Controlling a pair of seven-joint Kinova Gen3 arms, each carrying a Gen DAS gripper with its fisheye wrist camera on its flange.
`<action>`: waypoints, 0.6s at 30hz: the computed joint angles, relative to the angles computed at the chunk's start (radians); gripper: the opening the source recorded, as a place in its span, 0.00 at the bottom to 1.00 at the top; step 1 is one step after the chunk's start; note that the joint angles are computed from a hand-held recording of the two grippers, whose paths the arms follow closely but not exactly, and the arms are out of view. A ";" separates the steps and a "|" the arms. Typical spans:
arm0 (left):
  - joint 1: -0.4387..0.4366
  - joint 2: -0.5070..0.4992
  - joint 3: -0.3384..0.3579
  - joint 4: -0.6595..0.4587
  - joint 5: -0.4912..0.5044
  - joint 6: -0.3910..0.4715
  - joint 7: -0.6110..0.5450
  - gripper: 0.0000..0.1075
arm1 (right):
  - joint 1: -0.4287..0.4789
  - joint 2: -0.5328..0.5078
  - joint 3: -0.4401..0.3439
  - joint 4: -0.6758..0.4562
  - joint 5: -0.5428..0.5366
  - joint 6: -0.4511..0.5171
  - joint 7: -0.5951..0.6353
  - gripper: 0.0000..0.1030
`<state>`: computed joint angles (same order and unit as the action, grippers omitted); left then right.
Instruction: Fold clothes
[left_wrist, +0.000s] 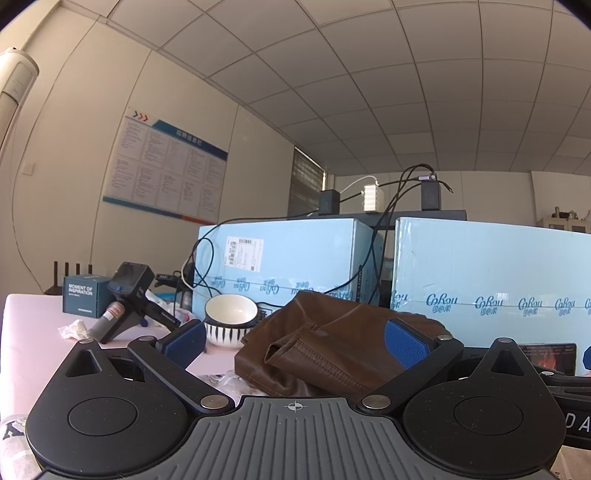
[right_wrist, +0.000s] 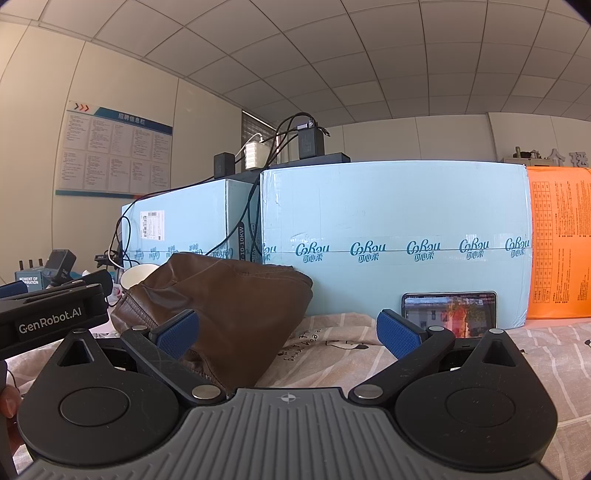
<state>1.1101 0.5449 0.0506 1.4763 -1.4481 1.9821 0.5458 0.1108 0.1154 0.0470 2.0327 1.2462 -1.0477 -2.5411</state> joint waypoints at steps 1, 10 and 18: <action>0.000 0.000 0.000 0.000 0.000 0.000 0.000 0.96 | 0.000 0.000 0.000 0.001 -0.001 0.000 0.001 1.00; 0.001 0.000 0.001 -0.003 -0.003 -0.002 -0.009 0.96 | 0.000 -0.001 -0.001 0.003 -0.004 0.001 0.004 1.00; 0.001 -0.001 0.000 0.001 -0.009 -0.011 -0.016 0.96 | -0.001 -0.001 -0.002 0.004 -0.009 0.000 0.007 1.00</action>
